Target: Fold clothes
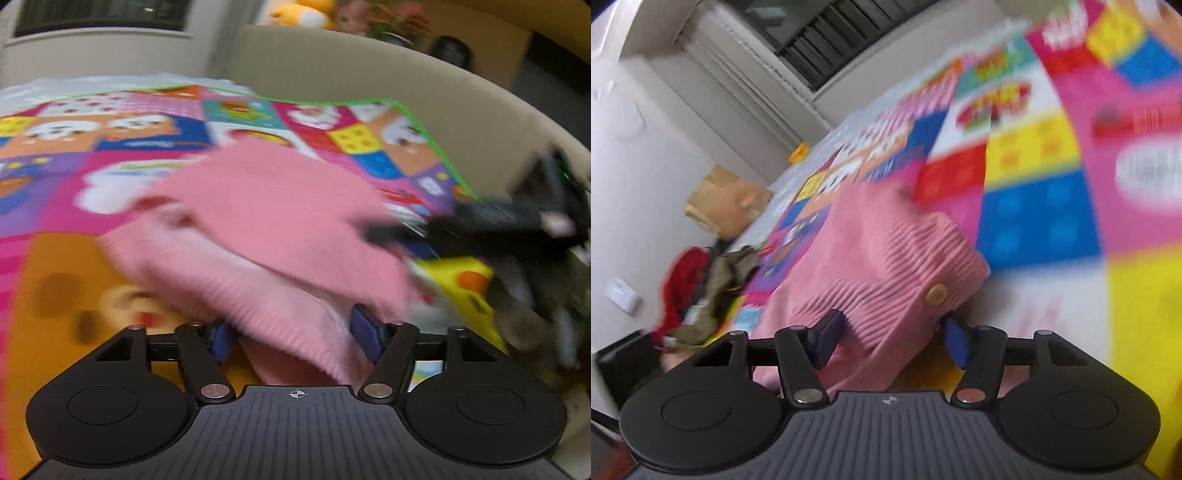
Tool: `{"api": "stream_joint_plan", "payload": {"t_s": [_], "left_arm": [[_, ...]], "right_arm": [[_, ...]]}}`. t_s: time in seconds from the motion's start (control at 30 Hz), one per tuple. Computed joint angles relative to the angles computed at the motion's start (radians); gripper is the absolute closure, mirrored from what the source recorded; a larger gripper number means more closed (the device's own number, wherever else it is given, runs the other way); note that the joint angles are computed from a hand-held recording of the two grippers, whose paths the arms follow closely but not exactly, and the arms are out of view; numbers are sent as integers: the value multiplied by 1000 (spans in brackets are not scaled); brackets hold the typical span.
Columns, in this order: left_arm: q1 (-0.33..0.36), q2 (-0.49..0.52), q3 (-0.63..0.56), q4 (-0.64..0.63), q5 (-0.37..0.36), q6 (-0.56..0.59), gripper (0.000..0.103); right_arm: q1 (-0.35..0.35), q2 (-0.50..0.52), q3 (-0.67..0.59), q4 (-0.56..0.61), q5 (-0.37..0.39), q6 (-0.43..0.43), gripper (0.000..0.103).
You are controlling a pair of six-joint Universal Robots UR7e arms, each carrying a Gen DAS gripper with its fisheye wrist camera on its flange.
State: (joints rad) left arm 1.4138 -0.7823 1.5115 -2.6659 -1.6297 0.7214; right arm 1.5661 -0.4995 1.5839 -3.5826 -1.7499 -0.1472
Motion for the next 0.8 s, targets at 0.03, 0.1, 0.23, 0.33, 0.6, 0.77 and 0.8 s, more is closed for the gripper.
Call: {"api": "stream_joint_plan", "payload": {"t_s": [0.03, 0.1, 0.23, 0.33, 0.6, 0.77, 0.8], "left_arm": [[-6, 0, 14, 9, -21, 14, 33], [-21, -3, 51, 14, -67, 52, 31], [-44, -18, 113, 43, -152, 135, 26], [-40, -48, 136, 49, -178, 162, 21], [4, -72, 85, -198, -50, 18, 16], [6, -9, -7, -251, 102, -6, 17], [3, 5, -22, -247, 123, 1, 17]], "right_arm": [[7, 5, -22, -5, -29, -42, 44], [17, 11, -67, 6, -75, -102, 44], [39, 32, -131, -30, -149, -219, 44], [61, 48, -132, -115, -186, -387, 37], [107, 130, -63, -275, -144, -853, 32], [130, 228, -157, -290, -175, -1001, 32], [132, 246, -182, -295, -180, -1014, 35]]}}
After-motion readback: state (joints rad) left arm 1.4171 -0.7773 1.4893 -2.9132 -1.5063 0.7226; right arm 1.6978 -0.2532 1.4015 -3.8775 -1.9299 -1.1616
